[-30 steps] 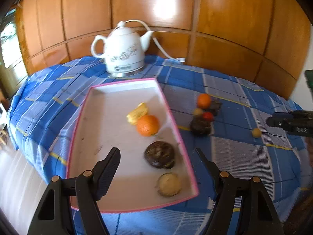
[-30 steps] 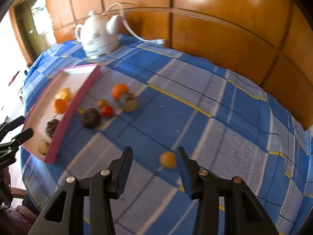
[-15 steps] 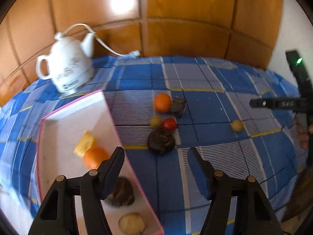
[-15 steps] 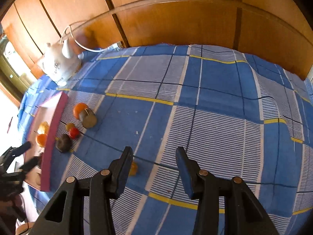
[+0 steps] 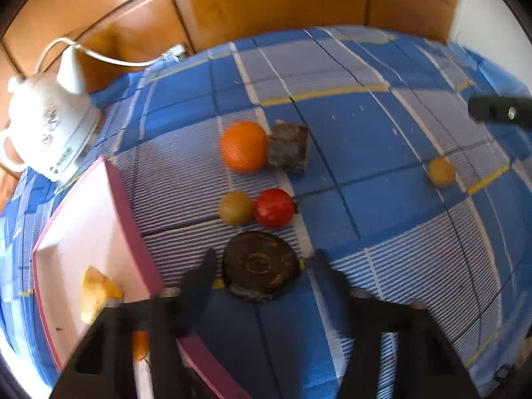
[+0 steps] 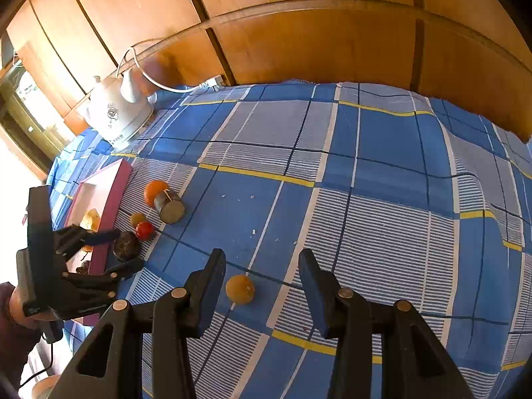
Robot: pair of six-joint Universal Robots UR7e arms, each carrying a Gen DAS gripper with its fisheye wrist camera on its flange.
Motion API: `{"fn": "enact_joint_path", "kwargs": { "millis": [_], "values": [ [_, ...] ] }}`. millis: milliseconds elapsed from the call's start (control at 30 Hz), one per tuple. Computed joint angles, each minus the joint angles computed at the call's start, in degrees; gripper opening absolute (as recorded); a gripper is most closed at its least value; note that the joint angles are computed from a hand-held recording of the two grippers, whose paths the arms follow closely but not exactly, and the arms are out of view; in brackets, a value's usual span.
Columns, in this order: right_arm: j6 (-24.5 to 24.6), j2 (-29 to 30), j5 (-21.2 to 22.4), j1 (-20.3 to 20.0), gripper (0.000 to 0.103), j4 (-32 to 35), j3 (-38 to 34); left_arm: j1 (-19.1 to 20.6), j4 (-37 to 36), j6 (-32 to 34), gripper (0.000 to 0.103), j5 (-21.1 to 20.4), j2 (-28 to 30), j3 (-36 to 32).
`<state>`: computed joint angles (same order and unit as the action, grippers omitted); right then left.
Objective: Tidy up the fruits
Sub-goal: 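Move the left tool to the dark brown round fruit and grasp it, then lift the dark brown fruit with the left tool while the right tool grasps the orange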
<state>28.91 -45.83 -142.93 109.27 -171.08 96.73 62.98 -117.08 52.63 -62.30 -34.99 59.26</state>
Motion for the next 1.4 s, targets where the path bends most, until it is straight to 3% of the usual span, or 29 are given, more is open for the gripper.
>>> {"fn": "enact_joint_path", "kwargs": {
  "millis": [133,233,367,500,1033,1167,1400],
  "values": [
    [-0.25,0.07,-0.53,0.17,0.046,-0.14,-0.04,-0.13,-3.95,0.01,0.047,-1.14,-1.75,3.73],
    [-0.16,-0.07,-0.75,0.26,0.046,-0.8,0.28,0.15,-7.68,-1.26,0.047,-6.12,-6.42,10.58],
    [0.06,-0.09,-0.36,0.29,0.046,-0.81,0.47,0.58,-13.77,-3.77,0.047,-9.36,-11.43,19.91],
    [-0.29,0.11,0.47,0.25,0.046,-0.52,0.4,1.13,-25.51,-5.49,0.048,-10.37,-14.2,28.22],
    [-3.52,2.72,6.93,-0.48,0.046,3.53,-2.79,3.17,-32.35,-3.09,0.048,-16.28,-14.06,30.24],
    [-7.52,4.54,9.07,-0.43,0.046,6.09,-7.97,3.37,-32.76,-2.9,0.048,-16.93,-14.05,30.33],
    [-16.2,13.2,8.71,-0.93,0.053,19.85,-27.43,3.76,-32.45,-2.88,0.048,-18.05,-14.07,30.1]
  ]
}}
